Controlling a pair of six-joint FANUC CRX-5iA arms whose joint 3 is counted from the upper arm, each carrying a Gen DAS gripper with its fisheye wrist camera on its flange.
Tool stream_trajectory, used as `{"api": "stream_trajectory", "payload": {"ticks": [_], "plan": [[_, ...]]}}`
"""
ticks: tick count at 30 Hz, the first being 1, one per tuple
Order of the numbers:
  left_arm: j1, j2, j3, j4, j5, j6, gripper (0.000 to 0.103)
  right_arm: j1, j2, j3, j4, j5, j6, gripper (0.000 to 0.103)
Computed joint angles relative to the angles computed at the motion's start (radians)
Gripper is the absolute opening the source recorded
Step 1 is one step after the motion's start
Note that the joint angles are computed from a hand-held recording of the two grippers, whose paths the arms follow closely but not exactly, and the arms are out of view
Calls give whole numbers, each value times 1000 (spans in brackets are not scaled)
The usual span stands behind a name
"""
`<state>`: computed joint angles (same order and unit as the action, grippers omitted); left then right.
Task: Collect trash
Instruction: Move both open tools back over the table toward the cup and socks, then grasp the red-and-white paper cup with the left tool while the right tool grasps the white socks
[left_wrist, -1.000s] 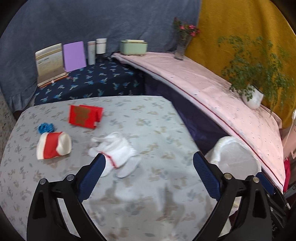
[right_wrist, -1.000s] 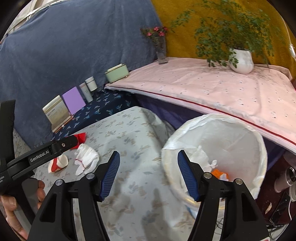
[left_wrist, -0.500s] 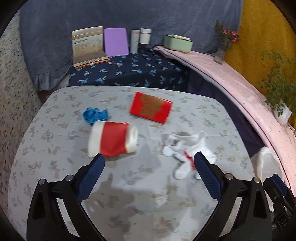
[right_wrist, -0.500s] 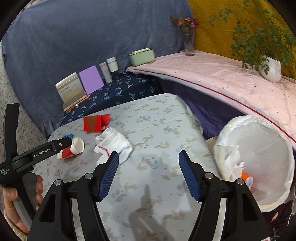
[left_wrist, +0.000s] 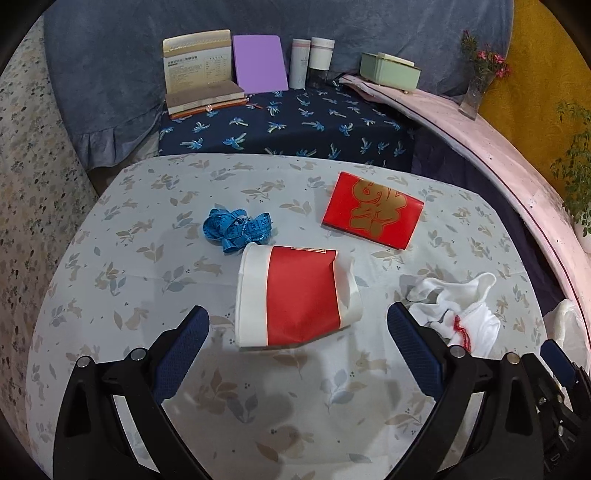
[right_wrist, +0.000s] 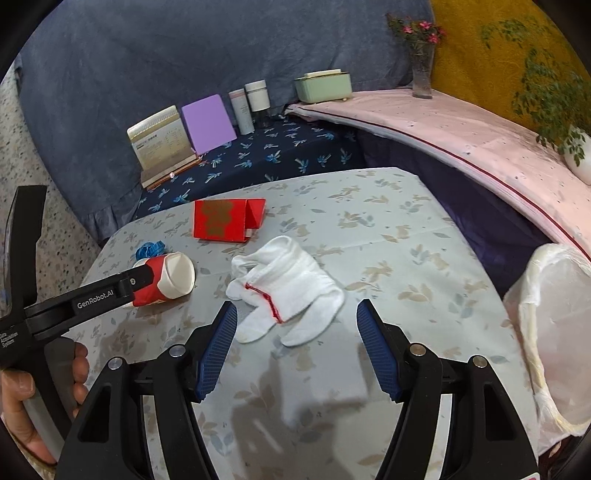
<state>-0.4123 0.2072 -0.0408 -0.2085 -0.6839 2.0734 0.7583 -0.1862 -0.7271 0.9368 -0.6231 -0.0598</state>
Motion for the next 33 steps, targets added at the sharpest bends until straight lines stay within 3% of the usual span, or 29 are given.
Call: {"api": "stream_trajectory", "payload": {"ticks": [5,15,18,20,25,26,29,31,33], "plan": [[30,41,7,105,11,-94,93,-31,74,43,-5,22,31,65],[24,127,92,68,-59,-57,93,-87,180,107,-53,64,98,65],[40,126,67,107,-31,-83,91,-93,205,120,-61,73,108,69],[49,122,48,136,-11,-106,80,-94,217,124,-60,76,110,69],[49,104,22,151,20,-125,79,-99,234,130,-64,80,109,68],[48,97,16,154,26,-127,79,-98,235,131,-65,76,111,66],[40,84,10,154,35,-127,79,-95,235,135,-76,66,131,47],[35,77,8,160,39,-131,79,-95,226,134,-91,66,148,26],[27,67,6,164,43,-136,79,-95,212,126,-92,66,145,17]]}}
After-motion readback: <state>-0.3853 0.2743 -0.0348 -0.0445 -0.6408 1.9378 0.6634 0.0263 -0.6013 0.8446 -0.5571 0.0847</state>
